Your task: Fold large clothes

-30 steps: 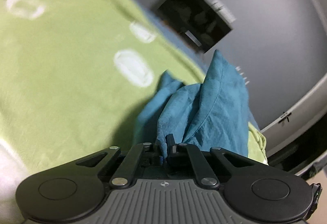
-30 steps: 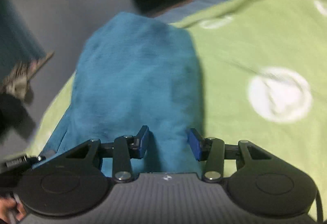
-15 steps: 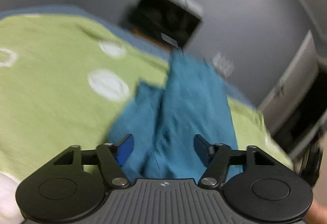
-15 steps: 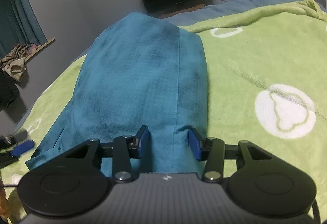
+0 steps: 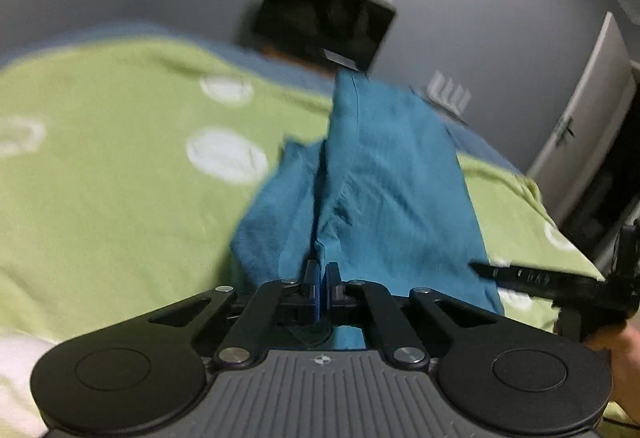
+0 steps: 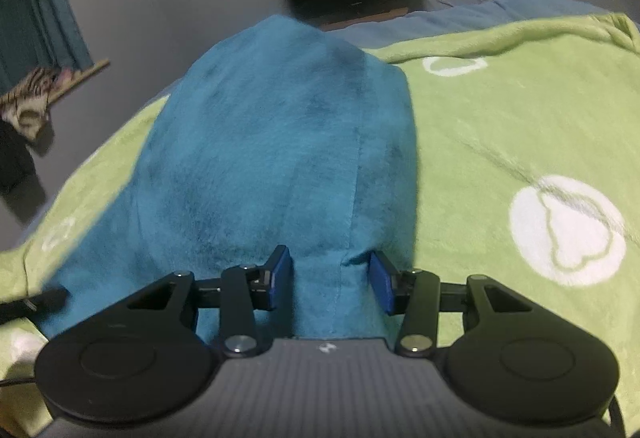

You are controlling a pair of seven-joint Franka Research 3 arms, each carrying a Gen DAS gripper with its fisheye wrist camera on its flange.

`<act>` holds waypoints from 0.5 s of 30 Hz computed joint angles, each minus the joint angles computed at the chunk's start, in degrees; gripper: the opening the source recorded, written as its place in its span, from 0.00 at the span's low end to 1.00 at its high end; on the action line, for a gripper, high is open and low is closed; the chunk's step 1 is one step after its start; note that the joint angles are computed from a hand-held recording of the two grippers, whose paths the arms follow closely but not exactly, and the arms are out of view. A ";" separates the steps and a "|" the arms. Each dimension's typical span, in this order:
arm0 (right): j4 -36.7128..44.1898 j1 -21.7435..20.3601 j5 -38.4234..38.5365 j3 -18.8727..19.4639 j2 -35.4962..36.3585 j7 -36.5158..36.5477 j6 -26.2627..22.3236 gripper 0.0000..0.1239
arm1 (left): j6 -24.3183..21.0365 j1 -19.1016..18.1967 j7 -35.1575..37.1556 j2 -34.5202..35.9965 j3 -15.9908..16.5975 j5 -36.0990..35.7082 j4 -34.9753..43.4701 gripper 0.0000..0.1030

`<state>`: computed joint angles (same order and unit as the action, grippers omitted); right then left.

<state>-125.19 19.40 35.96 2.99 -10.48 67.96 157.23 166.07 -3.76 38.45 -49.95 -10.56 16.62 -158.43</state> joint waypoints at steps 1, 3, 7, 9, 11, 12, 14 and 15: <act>0.31 0.10 -1.07 0.38 0.47 -0.49 0.29 0.36 | -1.40 1.45 -1.05 -0.82 -1.55 0.43 0.06 0.02; 0.50 -0.07 -4.87 1.48 1.14 -0.48 1.55 0.37 | -4.06 1.31 -2.27 -1.01 -1.57 0.04 -0.01 0.02; -0.90 0.29 -9.26 3.09 1.87 3.42 13.29 0.37 | -5.05 -0.63 -2.61 -1.06 0.49 -1.05 -0.98 0.02; -0.11 -0.38 -12.51 3.89 3.71 5.84 18.26 0.37 | -4.96 -1.28 -2.15 -0.68 1.09 -1.29 -1.15 0.02; 4.02 -0.58 -14.94 3.64 7.05 7.71 16.14 0.37 | -5.01 -1.28 -1.78 -0.22 1.23 -1.26 -1.13 0.03; 6.35 -0.73 -17.07 3.61 9.00 9.17 15.04 0.37 | -4.51 -1.00 -1.88 0.24 1.16 -1.23 -1.09 0.03; 10.82 -0.46 -26.90 3.04 13.08 14.68 14.36 0.37 | -2.42 -0.04 -2.33 0.51 0.59 -0.73 -1.59 0.03; 12.89 0.30 -31.16 2.32 14.89 17.25 14.36 0.37 | -1.61 0.73 -2.72 0.88 -0.08 -0.33 -1.41 0.03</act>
